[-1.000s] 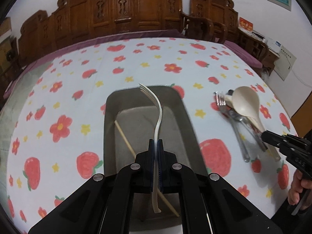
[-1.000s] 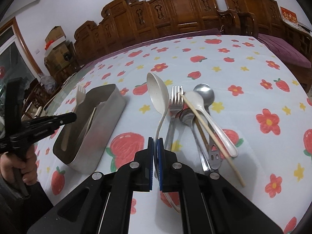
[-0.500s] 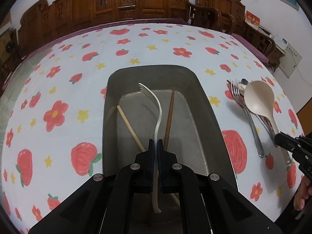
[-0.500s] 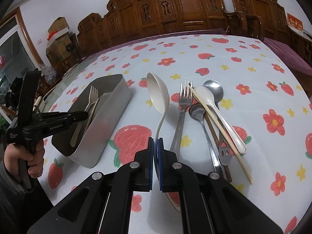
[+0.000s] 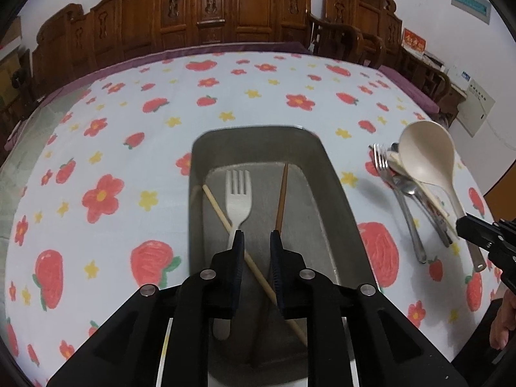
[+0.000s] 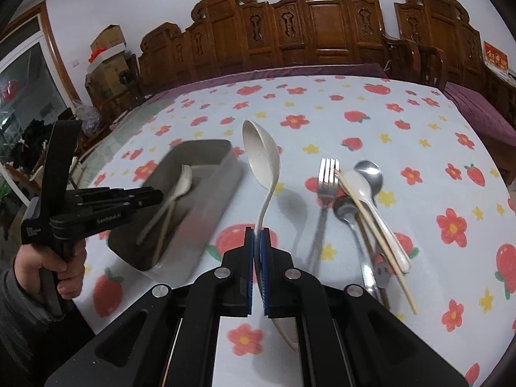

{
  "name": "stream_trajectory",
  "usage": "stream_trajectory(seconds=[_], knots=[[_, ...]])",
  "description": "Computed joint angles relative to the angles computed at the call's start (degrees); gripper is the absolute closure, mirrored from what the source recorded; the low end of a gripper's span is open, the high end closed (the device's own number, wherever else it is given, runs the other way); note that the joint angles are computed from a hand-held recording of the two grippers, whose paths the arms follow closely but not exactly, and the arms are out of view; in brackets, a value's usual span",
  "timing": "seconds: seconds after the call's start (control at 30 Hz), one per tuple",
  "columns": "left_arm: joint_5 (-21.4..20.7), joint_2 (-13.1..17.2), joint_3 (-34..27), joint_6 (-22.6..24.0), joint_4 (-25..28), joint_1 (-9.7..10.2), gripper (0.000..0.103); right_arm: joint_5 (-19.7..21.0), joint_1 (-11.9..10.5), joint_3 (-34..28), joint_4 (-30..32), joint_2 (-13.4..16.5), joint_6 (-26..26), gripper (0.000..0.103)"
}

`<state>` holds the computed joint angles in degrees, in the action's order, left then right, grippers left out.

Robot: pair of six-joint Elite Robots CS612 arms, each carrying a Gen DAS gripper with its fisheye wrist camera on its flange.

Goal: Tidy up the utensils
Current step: 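Lower the white fork into the tray and open the left tool, then carry the white plastic spoon with the right tool into the tray and release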

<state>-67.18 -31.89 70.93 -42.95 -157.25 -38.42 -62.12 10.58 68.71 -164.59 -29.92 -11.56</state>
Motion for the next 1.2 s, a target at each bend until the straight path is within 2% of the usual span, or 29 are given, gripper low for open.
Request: stream_trajectory(seconds=[0.07,0.2,0.27,0.3,0.4,0.47,0.53,0.63,0.93,1.2], knots=[[0.74,-0.68,1.09,0.27,-1.27,-0.15,0.076,0.92,0.31,-0.05,0.13,-0.22,0.21,0.098],[2.61,-2.18,3.4,0.48,-3.27,-0.4,0.066,2.29,1.12,-0.36,0.66,-0.47,0.06,0.098],[3.58,-2.72,4.26,0.73,-3.73,-0.49,0.056,2.83,1.51,-0.72,1.21,-0.44,0.1,0.098],[4.4,-3.06,4.81,0.74,-4.03,-0.55,0.055,3.08,1.75,-1.04,1.63,-0.36,0.1,0.098],[5.62,-3.86,6.23,0.39,-5.32,-0.51,0.042,3.54,2.42,-2.09,2.84,-0.01,0.3,0.098],[6.44,-4.34,7.15,0.0,-6.0,-0.46,0.028,3.87,2.81,-2.78,3.66,0.28,0.49,0.098],[7.74,-4.88,8.13,-1.1,-6.21,-0.37,0.024,4.01,3.29,-3.69,4.56,0.71,0.78,0.098],[8.21,-5.56,9.38,-2.11,-6.78,-0.1,0.018,3.74,3.89,-4.98,5.92,1.36,1.4,0.098],[8.65,-7.4,12.59,-4.41,-9.31,0.39,0.018,4.37,5.2,-11.11,11.45,4.87,6.89,0.098],[10.33,-8.14,13.5,-3.84,-9.34,0.19,0.018,0.85,6.74,-14.35,14.59,6.75,6.35,0.098]])
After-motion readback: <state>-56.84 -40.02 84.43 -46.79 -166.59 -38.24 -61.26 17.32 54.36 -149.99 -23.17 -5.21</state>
